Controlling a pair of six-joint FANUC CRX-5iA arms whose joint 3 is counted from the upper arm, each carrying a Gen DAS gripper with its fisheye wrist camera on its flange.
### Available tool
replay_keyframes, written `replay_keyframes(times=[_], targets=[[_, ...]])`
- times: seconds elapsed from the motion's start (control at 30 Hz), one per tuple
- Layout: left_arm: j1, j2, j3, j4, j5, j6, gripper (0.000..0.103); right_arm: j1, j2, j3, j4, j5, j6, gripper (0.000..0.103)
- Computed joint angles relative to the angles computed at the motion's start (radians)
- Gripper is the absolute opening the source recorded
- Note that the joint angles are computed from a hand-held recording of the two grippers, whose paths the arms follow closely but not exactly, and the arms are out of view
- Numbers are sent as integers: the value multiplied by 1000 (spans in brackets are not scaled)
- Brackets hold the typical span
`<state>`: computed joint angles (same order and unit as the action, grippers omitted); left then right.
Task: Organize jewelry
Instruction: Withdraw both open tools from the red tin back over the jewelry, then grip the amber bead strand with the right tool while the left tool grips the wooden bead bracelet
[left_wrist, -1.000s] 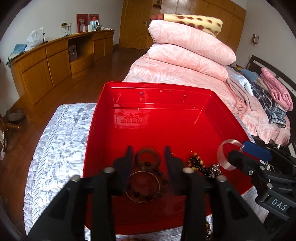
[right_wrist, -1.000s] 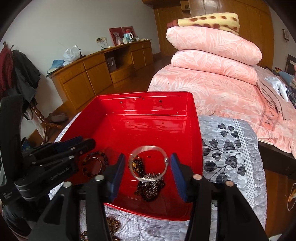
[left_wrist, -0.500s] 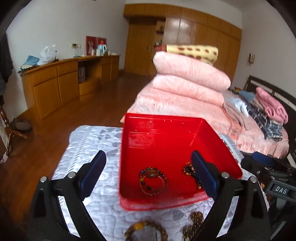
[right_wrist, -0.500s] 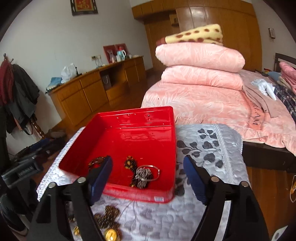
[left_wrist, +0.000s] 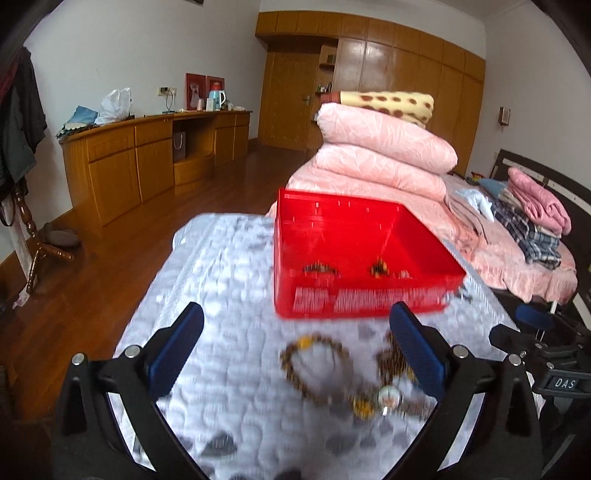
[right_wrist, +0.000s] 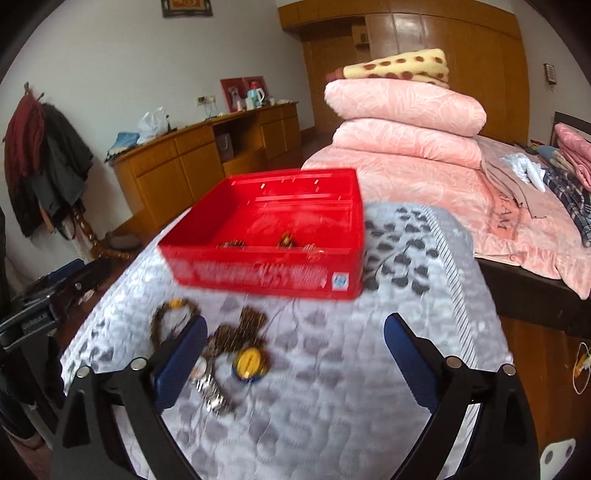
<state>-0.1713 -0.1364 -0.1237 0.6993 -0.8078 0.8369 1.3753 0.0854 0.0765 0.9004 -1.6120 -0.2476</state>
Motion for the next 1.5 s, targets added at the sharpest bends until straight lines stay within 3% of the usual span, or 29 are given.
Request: replay_keyframes(times=[0.53,0.67,0.73,0.93,1.33,1.5], targets=[[76,-74,-100,-113,-95,2,97,14,41,2,-54,88,-4,93],[83,-70,-102,-109,-106,2,98,-8,48,15,-96,97,8,81],[84,-66,-99,-108,-110,5,97,-23,38,6,-117,121,-5,67],[79,-50,-84,-114,-132,10,98,-53,41,13,-142,140,13,60],[59,-14,-44,-134,-137,30,97,-124,83,84,-166,182,135,61],[58,13,-13,-153,-138,63,97,-157,101,112,-208,199,166,65]])
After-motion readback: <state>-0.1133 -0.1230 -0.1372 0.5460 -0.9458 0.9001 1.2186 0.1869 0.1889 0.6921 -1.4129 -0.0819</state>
